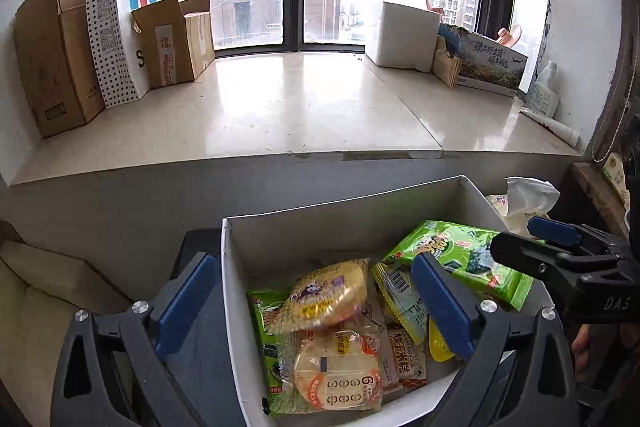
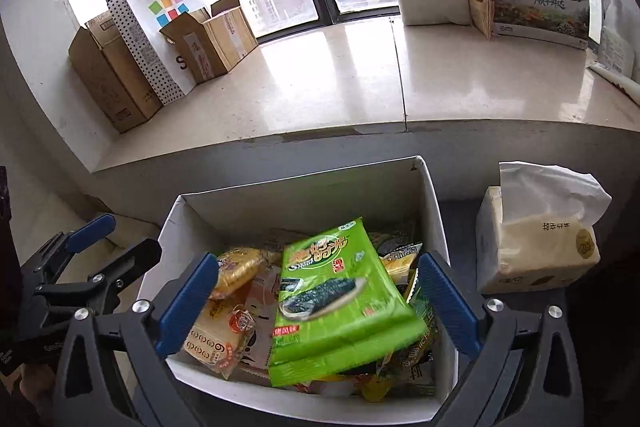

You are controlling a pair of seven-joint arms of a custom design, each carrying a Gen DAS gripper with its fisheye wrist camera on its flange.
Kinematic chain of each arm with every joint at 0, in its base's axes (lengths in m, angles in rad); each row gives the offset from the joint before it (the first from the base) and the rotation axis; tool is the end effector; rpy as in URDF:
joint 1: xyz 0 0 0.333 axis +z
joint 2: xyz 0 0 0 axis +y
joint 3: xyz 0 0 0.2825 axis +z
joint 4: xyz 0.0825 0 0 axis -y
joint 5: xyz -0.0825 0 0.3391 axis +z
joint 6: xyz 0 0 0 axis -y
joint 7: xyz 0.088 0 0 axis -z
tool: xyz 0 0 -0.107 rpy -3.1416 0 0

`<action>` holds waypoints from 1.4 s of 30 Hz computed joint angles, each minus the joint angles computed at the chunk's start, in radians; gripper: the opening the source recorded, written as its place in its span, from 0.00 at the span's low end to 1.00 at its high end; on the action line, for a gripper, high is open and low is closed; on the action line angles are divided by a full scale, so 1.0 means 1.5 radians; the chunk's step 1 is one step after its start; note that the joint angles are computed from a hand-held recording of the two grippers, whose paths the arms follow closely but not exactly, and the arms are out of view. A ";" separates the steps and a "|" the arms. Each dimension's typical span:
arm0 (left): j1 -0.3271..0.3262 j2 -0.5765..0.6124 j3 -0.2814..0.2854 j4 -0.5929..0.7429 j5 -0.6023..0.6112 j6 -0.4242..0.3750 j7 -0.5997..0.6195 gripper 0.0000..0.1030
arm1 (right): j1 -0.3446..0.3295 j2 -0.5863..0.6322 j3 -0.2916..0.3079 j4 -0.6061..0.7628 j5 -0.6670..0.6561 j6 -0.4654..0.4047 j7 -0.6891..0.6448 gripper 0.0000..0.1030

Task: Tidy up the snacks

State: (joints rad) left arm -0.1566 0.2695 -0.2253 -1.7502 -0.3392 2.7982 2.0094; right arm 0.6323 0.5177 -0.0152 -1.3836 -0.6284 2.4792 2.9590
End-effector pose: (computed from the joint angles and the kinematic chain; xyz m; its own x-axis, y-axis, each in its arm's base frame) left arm 0.5972 -0.2072 0.4966 -0.5106 -0.8583 0.0514 -0.6062 0.3170 -0.7294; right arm 0.5609 0.4035 0.4635 -0.2524 -0.9226 -0.2916 -0.6795 0.3836 -0.6255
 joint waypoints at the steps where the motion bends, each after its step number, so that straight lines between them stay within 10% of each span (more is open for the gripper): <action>1: 0.009 -0.008 -0.009 -0.018 -0.021 0.022 0.019 0.98 | 0.007 -0.014 -0.008 -0.020 -0.018 0.008 0.017 1.00; 8: 0.013 -0.116 -0.033 -0.178 -0.068 0.188 0.131 0.98 | 0.043 -0.093 -0.011 -0.103 -0.158 -0.019 0.108 1.00; 11: 0.009 -0.178 -0.062 -0.232 -0.268 0.242 0.320 0.99 | 0.059 -0.117 0.009 -0.111 -0.207 -0.084 0.119 1.00; 14: -0.052 -0.258 -0.011 -0.260 -0.564 0.194 0.577 1.00 | 0.085 -0.128 0.037 -0.099 -0.230 -0.203 0.110 1.00; 17: -0.085 -0.340 0.048 -0.317 -0.679 0.111 0.661 1.00 | 0.105 -0.151 0.063 -0.118 -0.260 -0.264 0.111 1.00; 25: -0.112 -0.510 0.085 -0.492 -0.591 0.064 0.549 1.00 | 0.171 -0.182 0.117 -0.144 -0.350 -0.396 0.167 1.00; 42: -0.202 -0.778 0.113 -0.736 -0.412 0.058 0.434 1.00 | 0.237 -0.225 0.199 -0.222 -0.339 -0.424 0.357 1.00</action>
